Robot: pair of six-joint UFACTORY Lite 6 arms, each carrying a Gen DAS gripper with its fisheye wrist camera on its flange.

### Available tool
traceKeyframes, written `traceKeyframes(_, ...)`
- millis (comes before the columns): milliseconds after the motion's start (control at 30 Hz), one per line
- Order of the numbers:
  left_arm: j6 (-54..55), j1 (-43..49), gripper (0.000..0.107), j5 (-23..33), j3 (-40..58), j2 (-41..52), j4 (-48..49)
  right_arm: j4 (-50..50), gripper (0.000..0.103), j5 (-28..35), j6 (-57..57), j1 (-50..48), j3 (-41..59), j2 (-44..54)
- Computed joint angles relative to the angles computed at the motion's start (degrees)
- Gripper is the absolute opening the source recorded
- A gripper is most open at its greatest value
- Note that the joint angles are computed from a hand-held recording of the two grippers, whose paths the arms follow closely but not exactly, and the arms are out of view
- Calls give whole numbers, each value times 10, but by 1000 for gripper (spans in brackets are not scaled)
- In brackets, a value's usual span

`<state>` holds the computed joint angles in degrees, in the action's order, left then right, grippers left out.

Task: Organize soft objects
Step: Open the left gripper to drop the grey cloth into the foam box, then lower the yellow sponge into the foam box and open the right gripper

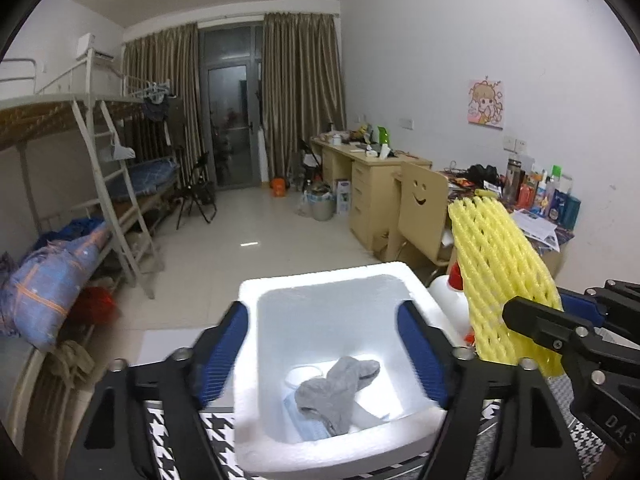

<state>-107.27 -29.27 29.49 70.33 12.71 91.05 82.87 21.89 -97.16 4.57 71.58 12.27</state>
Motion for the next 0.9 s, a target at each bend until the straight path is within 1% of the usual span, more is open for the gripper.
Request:
traceKeyframes(133,-17,3,93,19,-23,-25,6,5,20,-6,-5,12,-2,1)
traceKeyframes(333,-38,13,101,30,-51,-56,8,-10,20,-4,11,19,11,12)
traceKeyframes(533,-56,16,101,44,-79,-79,13,-25,20,-9,26,33,20,18)
traceKeyframes(800,-52,13,101,65,-113,-114,4,-57,20,-19,66,55,47,40)
traceKeyframes(900,-57,15,101,66,-133,-133,6,-74,20,-13,88,57,62,54)
